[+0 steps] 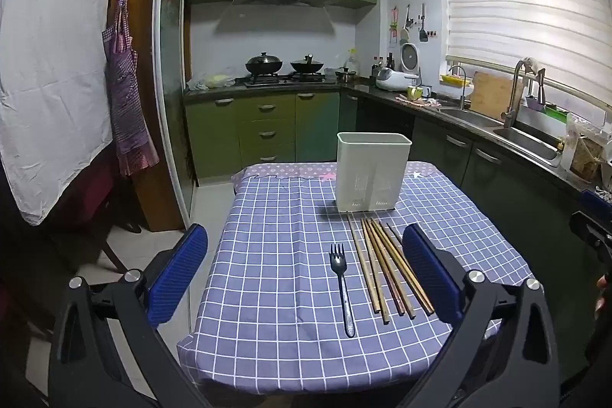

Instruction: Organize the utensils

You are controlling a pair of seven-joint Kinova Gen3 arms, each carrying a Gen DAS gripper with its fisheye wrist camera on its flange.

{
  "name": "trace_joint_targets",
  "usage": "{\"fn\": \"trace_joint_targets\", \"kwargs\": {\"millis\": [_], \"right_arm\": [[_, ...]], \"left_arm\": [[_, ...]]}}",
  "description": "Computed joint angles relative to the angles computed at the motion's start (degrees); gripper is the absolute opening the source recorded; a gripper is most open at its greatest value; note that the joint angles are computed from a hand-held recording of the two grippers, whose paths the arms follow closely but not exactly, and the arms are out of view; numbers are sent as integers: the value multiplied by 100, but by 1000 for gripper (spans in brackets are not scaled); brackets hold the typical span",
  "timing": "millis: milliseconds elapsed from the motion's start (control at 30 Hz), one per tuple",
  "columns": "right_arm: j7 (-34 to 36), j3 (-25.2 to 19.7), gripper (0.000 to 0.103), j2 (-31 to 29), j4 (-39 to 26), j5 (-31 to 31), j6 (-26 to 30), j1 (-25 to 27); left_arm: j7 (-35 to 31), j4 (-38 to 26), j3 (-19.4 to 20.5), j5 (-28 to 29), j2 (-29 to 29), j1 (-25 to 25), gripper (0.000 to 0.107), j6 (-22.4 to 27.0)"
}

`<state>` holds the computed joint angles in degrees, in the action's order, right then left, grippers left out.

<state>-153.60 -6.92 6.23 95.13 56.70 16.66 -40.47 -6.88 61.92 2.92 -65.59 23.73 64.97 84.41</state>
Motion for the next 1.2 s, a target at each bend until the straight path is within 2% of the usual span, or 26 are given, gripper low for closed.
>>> {"fn": "trace_joint_targets", "kwargs": {"millis": [267, 467, 567, 800, 1200], "right_arm": [[-165, -1, 99, 2, 9, 162, 21, -20], [-135, -8, 99, -11, 30, 117, -45, 14], [-115, -9, 99, -6, 19, 106, -26, 10], [2, -6, 99, 14, -12, -17, -56, 27], [87, 83, 99, 43, -38, -89, -69, -32]], "left_arm": [[-58, -42, -10, 43, 16, 4, 97, 30], [200, 389, 54, 2, -124, -84, 97, -127], [91, 202, 105, 26, -40, -107, 97, -46], [197, 325, 48, 52, -42, -89, 97, -128], [102, 167, 43, 81, 14, -61, 97, -88]]}}
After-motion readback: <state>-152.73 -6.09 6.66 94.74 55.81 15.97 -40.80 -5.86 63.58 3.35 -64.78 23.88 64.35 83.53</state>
